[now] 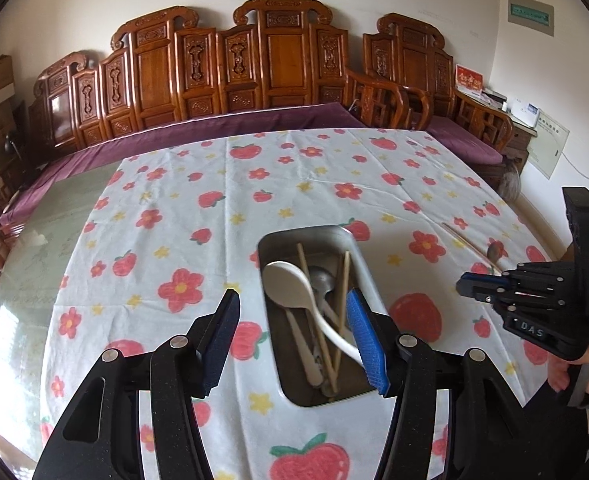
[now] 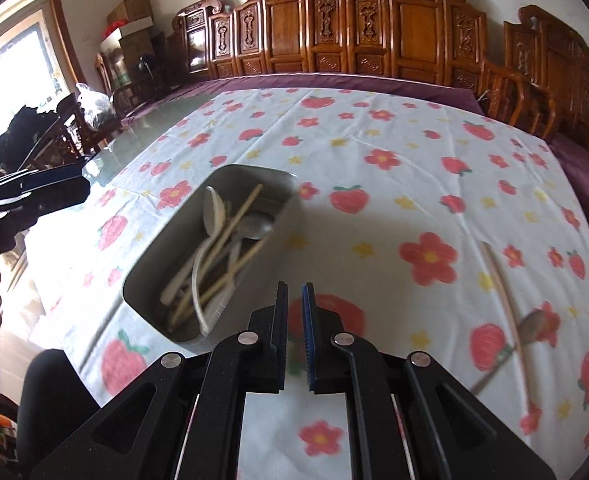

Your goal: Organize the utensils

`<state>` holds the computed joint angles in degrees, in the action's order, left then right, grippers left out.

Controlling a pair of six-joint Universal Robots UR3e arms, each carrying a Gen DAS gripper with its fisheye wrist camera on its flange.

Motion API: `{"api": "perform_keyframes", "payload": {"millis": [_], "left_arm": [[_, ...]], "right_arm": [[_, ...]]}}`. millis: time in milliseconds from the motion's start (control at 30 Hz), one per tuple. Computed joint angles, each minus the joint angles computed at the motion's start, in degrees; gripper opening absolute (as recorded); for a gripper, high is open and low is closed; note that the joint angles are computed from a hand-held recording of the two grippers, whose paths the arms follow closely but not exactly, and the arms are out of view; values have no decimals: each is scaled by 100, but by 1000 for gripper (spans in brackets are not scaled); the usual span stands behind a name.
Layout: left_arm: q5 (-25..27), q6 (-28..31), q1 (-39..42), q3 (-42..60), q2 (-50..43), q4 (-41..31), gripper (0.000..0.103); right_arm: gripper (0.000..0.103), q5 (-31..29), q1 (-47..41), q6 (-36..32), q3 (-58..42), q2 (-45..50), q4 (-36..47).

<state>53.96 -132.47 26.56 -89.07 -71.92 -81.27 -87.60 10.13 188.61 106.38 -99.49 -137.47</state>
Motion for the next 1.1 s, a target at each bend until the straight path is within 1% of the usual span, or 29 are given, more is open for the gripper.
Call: {"api": "perform_keyframes", "payload": {"millis": [67,133,233,367,533,633,733,967,1100], "left_arm": [[81,-189,-237,-175,76,256,64],[193,-342,-449,-266,85,428,65],[349,-695,-760,-520,157,833,70],[567,-1145,-1196,-773,81,1267,72],[809,-1576,-1710,-984,-107,1730,72],[930,-1788,-2013,-1043,-231,1956,72],[1000,-1975,-2297,-1064,-361,2117,72],[1241,-2307,-2981,-1112,-688,2513,72],[1356,-2398,-3228,-1131,-827,2640,72]], "right_arm": [[16,19,-299,-200,451,-546,63],[17,128,-672,-473,858,-1085,185],[17,333,-1292,-944,1325,-1821,470],[18,822,-2561,-1811,1895,-2869,1150],[18,1492,-4179,-3006,2341,-3717,1969],[18,1623,-4660,-3434,2555,-3754,2037],[18,1522,-4747,-3579,2748,-3416,1666],[18,1209,-4423,-3464,2803,-2259,592],[18,1155,-4289,-3457,2771,-1865,239]]}}
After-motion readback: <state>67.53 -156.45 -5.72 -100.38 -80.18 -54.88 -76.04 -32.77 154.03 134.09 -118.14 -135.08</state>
